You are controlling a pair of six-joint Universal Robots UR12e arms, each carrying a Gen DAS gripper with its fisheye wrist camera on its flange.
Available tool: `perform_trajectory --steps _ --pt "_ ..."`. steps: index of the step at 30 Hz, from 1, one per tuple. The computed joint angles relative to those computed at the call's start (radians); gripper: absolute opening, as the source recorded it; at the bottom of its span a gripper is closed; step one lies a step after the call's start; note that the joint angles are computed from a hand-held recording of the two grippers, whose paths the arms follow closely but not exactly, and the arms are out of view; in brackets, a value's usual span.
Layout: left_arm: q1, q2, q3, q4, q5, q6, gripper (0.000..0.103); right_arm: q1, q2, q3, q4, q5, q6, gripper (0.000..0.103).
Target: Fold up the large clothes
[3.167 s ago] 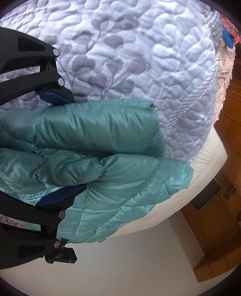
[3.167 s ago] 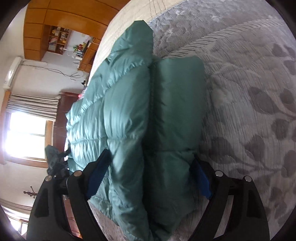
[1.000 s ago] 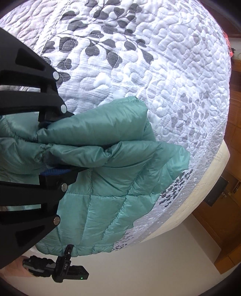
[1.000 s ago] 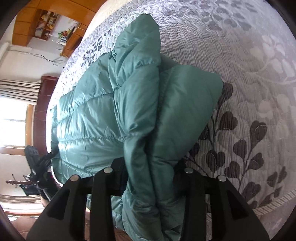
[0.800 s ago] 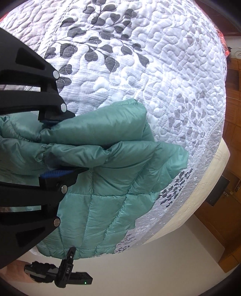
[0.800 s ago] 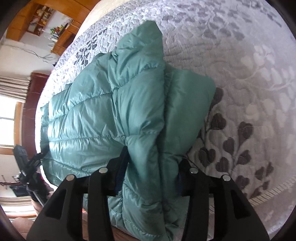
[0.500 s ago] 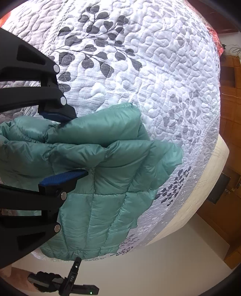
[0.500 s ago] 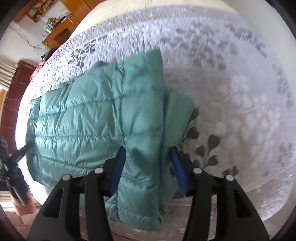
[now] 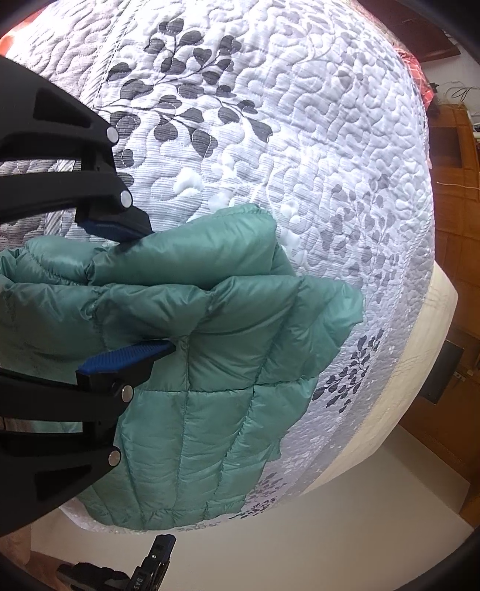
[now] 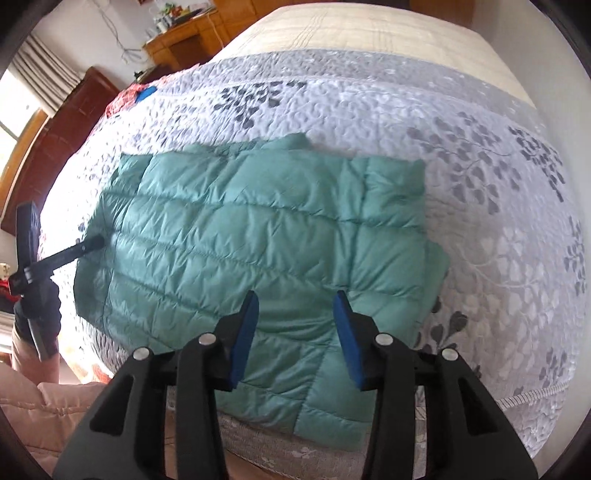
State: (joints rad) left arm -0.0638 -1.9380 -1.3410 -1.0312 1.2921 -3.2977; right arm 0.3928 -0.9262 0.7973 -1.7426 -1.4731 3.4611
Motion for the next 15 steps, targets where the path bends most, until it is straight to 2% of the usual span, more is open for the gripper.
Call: perform_trajectory --steps 2,6,11,15 --pt "0.002 -0.003 0.000 -0.002 -0.007 0.000 0.059 0.000 0.006 -0.004 0.016 0.009 -0.002 0.039" --pt "0.009 -0.010 0.000 -0.011 -0.008 -0.003 0.063 -0.001 0.013 0.000 0.034 0.018 -0.001 0.037" --pt "0.027 -0.018 -0.007 -0.005 -0.093 -0.017 0.070 -0.002 0.026 0.007 0.070 0.015 0.012 0.037" --pt "0.032 -0.026 -0.013 -0.013 -0.155 -0.013 0.074 -0.010 0.019 0.043 0.038 0.043 0.031 0.035"
